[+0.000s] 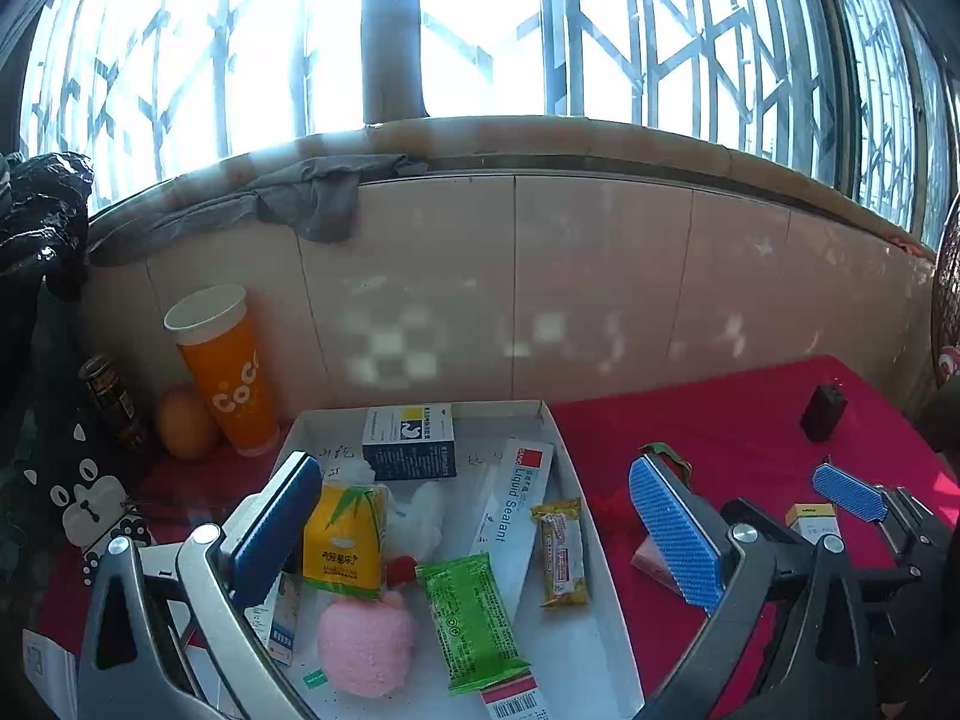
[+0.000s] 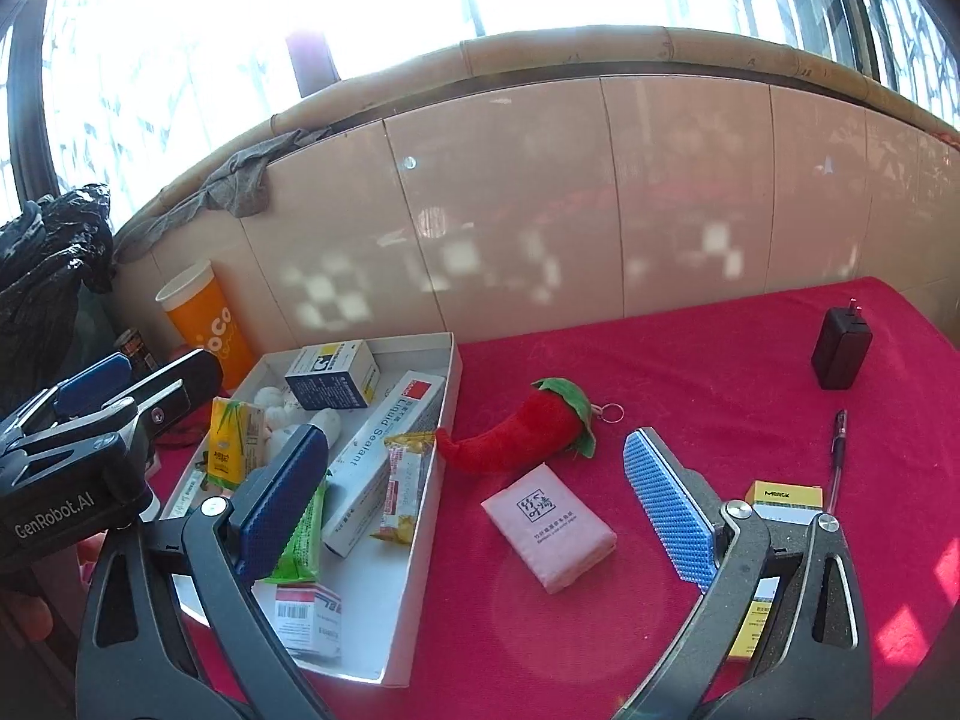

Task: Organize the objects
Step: 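Move the left tool to the pink tissue pack while the right tool moves to the yellow-white medicine box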

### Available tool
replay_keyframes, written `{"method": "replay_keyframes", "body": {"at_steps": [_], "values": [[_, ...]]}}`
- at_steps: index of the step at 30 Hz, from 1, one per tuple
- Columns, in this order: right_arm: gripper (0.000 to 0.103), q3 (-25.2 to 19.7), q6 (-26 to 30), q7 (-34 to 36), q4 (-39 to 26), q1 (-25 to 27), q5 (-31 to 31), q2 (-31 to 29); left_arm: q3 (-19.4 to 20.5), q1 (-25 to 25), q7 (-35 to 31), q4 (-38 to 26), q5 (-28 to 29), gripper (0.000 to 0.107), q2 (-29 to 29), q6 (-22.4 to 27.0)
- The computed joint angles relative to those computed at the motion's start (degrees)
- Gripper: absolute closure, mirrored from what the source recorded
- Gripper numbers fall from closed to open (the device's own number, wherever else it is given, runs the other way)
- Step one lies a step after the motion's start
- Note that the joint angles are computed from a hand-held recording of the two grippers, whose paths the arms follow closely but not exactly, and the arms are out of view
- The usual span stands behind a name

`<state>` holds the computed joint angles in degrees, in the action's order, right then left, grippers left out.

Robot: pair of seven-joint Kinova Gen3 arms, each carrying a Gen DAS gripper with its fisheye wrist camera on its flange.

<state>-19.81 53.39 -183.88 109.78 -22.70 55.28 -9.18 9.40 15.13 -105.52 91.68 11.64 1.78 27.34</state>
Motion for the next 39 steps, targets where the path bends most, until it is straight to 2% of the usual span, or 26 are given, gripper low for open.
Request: {"method": "replay_keyframes", "body": {"at_steps": [8,13,18,25,29,31,34,39], "values": [[0.003,-1.27,2.95,-2.11,3.37,1.20,-0.70,-4.22,1.19,2.33,3.82,0.82,-3.32,0.005,-0.08,-0.04],[0.003,-2.00,2.79,-3.07,6.04,4.27,-3.11,-8.07,1.74,3.57,5.22,1.75,-3.65,0.005,-0.22,-0.17],[0.003,-4.50,3.42,-5.42,8.56,8.78,-4.83,-12.63,1.83,4.09,6.70,4.29,-1.48,0.005,-1.31,-1.26],[0.003,-6.70,5.13,-1.43,8.90,14.01,-7.20,-16.65,2.43,5.30,9.05,4.75,-3.59,0.005,-0.73,-1.10],[0.003,-9.41,10.47,1.59,8.80,17.40,-8.11,-15.89,2.52,5.51,8.19,4.52,-3.05,0.005,0.03,0.22],[0.003,-7.09,11.04,3.35,9.37,17.09,-10.45,-15.47,2.58,5.87,9.29,4.15,-4.12,0.005,0.65,0.91],[0.003,-1.34,7.63,6.79,10.96,16.00,-15.52,-15.78,2.64,6.31,10.24,3.79,-5.22,0.005,1.20,1.41],[0.003,-1.36,5.09,9.45,12.50,16.68,-18.55,-13.51,2.10,8.02,14.03,2.56,-9.89,0.005,2.03,3.54]]}}
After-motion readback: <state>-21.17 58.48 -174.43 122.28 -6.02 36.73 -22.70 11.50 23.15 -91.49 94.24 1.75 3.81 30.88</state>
